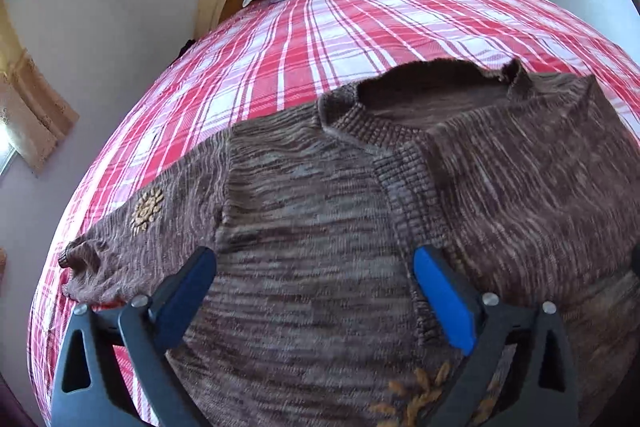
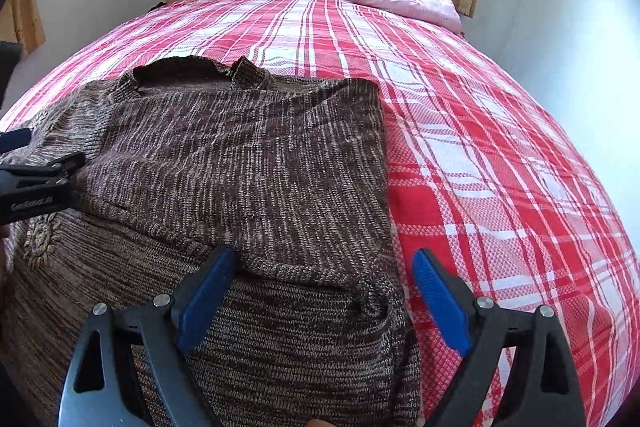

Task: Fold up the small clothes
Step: 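Grasp the other sleeve cuff with the left gripper and lift it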

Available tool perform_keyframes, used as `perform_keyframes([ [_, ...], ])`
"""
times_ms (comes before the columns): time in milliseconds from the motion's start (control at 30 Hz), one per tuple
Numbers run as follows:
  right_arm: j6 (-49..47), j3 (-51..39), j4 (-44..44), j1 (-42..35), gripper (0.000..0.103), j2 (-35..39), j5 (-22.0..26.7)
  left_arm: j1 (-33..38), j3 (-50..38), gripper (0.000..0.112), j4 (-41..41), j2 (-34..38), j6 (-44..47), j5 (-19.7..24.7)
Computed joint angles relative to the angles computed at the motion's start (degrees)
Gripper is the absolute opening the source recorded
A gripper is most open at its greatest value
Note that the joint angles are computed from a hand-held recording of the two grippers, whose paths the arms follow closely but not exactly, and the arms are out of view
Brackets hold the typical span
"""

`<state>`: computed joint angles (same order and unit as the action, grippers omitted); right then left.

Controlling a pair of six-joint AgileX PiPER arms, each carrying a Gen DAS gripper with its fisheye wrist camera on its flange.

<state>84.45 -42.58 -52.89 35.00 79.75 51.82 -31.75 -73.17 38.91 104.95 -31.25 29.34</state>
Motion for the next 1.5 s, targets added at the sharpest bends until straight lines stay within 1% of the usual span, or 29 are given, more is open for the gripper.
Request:
perform_keyframes([
  [33,0.2,-0.2,-0.3,0.5,0.091,0.3,0.7,1.0,1.0,0.102,-2.6,-1.0,2.5,-1.0],
  [100,0.3,-1.1,-0.4,1.5,0.091,1.2,2.6,3.9,2.9,0.101,-10.7,-3.5,10.0,-2.3],
  [133,-0.5,-2.3,-0.4,2.8,0.091,1.8,4.8,4.7,3.4,0.101,-12.0,-4.2,11.3,-2.2],
  [167,-1.5,-3.4,-0.1,3.6,0.091,2.1,6.5,6.4,4.7,0.101,-15.1,-5.8,14.8,-3.0],
  [233,-2.4,-7.2,-0.9,7.1,0.091,2.5,12.4,9.0,8.0,0.101,-17.9,-9.3,18.9,-5.9],
  [300,-1.5,-11.6,-1.9,10.0,0.091,2.1,14.6,12.2,10.9,0.101,-19.6,-12.5,22.5,-9.2],
  [367,-3.7,-16.8,-0.4,10.2,0.091,3.9,12.3,16.0,11.6,0.101,-23.0,-13.7,27.9,-10.7],
  [433,-6.7,-21.9,0.0,10.5,0.091,8.0,9.8,19.3,9.8,0.101,-26.2,-12.7,31.5,-9.4],
  [467,-7.7,-24.2,-0.6,11.2,0.091,10.6,9.6,21.8,8.5,0.101,-28.7,-11.8,34.2,-8.5],
  [533,-9.7,-28.6,-1.4,12.0,0.091,16.3,8.7,25.6,6.5,0.101,-29.8,-9.9,35.3,-8.1],
  [567,-10.6,-30.0,-0.7,11.8,0.091,18.3,7.3,28.3,5.0,0.101,-31.1,-8.6,36.7,-7.8],
  [633,-10.9,-31.5,0.9,11.4,0.091,21.4,4.1,33.0,1.5,0.101,-31.7,-5.5,37.1,-7.0],
  [700,-10.9,-31.5,2.5,10.6,0.091,23.6,1.0,37.4,-3.2,0.101,-34.4,-1.7,39.2,-5.2],
  [733,-10.9,-31.0,3.0,10.4,0.091,24.2,0.1,38.7,-4.3,0.101,-34.7,-0.5,39.2,-4.8],
  [800,-11.8,-31.2,4.4,10.2,0.091,25.7,0.1,42.3,-10.4,0.099,-35.1,4.4,37.9,-2.6],
  [833,-12.6,-31.4,5.9,9.7,0.091,26.2,-0.1,43.4,-11.0,0.096,-36.1,4.9,38.4,-1.8],
  [867,-12.0,-30.8,6.2,9.4,0.091,25.8,-1.1,44.9,-14.0,0.094,-38.3,7.2,39.1,-0.3],
  [933,-11.4,-30.4,6.4,9.0,0.091,25.5,-1.5,46.6,-17.7,0.084,-42.2,10.1,40.9,2.3],
  [967,-11.1,-30.2,6.3,9.0,0.091,25.5,-1.6,47.3,-20.3,0.081,-44.8,11.9,42.1,4.7],
  [1000,-10.5,-30.1,5.8,9.3,0.091,25.7,-1.4,47.7,-22.4,0.070,-47.0,13.5,43.0,6.8],
  [1033,-9.8,-30.3,5.1,9.7,0.091,25.9,-0.7,48.1,-23.5,0.062,-49.1,14.1,44.3,8.3],
  [1067,-9.4,-30.7,4.3,9.9,0.091,26.5,0.1,48.3,-25.5,0.061,-51.4,15.5,45.0,10.7],
  [1233,-7.6,-33.8,0.4,13.4,0.091,29.7,6.7,46.3,-26.0,0.060,-49.4,16.2,40.1,9.3],
  [1300,-7.5,-34.2,0.0,13.7,0.091,30.1,7.6,46.1,-26.8,0.060,-50.0,16.8,40.0,9.3],
  [1367,-7.2,-34.0,0.1,13.5,0.091,29.8,7.2,45.4,-28.0,0.057,-49.0,17.8,39.2,9.0],
  [1400,-7.0,-33.6,0.3,13.3,0.091,29.5,6.7,45.3,-27.7,0.048,-48.6,17.8,38.9,8.4],
  [1433,-6.9,-33.4,0.4,13.1,0.091,29.2,6.3,45.2,-27.6,0.034,-48.6,17.9,38.6,7.5],
  [1467,-6.9,-33.1,0.6,12.9,0.091,29.0,5.8,45.5,-27.5,0.024,-50.4,17.9,39.9,7.3],
  [1500,-6.7,-32.9,0.6,12.8,0.091,28.7,5.6,46.0,-28.5,0.011,-53.5,18.4,42.7,8.5],
])
